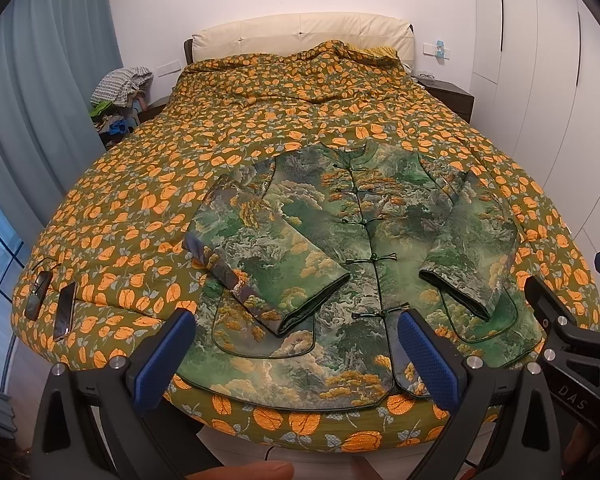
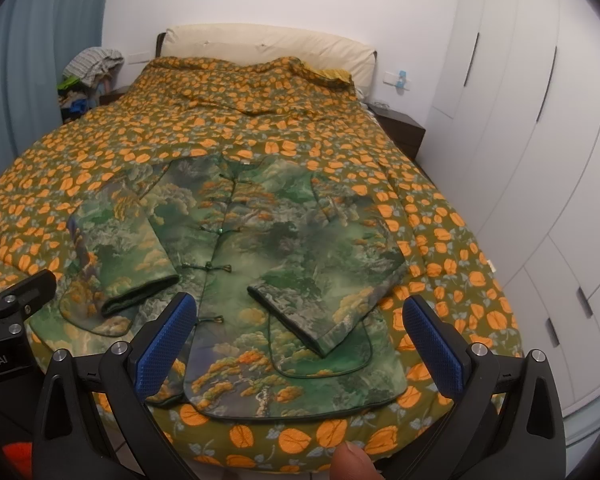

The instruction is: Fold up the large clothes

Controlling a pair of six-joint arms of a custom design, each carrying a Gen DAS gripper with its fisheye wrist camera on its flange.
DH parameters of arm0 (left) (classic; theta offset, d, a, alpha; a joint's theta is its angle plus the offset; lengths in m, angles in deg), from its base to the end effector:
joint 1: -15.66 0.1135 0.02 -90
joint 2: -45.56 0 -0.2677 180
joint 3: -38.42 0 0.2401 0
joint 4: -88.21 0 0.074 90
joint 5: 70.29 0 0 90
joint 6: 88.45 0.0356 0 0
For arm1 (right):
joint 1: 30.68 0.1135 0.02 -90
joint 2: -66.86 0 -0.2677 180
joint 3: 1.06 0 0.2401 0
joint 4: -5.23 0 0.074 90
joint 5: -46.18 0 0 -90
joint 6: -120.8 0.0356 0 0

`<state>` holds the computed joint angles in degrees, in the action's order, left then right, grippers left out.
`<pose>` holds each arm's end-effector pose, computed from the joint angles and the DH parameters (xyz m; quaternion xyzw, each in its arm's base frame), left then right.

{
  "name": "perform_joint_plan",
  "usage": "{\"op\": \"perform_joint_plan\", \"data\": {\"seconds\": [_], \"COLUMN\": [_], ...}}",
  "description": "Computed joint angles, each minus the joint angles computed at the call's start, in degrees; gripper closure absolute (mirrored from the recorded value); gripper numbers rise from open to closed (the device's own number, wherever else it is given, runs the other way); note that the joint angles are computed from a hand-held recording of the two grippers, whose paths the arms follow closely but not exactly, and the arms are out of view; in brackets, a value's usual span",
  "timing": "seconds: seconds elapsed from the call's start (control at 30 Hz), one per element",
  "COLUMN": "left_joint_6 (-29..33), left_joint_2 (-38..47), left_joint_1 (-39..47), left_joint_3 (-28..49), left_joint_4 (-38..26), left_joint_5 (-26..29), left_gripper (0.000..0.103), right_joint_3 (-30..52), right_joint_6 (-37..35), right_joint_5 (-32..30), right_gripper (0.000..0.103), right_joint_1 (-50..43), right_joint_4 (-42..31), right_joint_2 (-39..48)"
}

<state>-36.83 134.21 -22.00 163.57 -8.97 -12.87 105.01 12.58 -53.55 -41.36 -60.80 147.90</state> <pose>0.2157 -0.1422 0.4333 -0.0768 0.9281 0.0642 0.3585 0.2745 -0.0456 0.4079 -0.0947 0.9024 -0.0284 0.4194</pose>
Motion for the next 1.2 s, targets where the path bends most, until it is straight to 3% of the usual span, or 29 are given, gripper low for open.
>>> {"op": "perform_joint_plan", "data": {"seconds": [0.53,1.2], "left_joint_6": [0.0,-0.4], "left_joint_2": [-0.6,4.0], "left_joint_1": [0.0,-0.7], "left_joint_3": [-0.8,4.6], "left_joint_4": [-0.3,-2.8], "left_joint_5": [0.0,0.0], "left_gripper": [0.000,0.000], "right_joint_3": [2.1,3.3], "right_joint_6": [0.4,0.3], "right_joint_5": [1.3,2.3], "right_gripper": [0.000,0.000], "right_joint_1": [-0.4,-0.7], "right_joint_4": [-1.6,-3.6], "right_joint_2": [1.7,3.4]}}
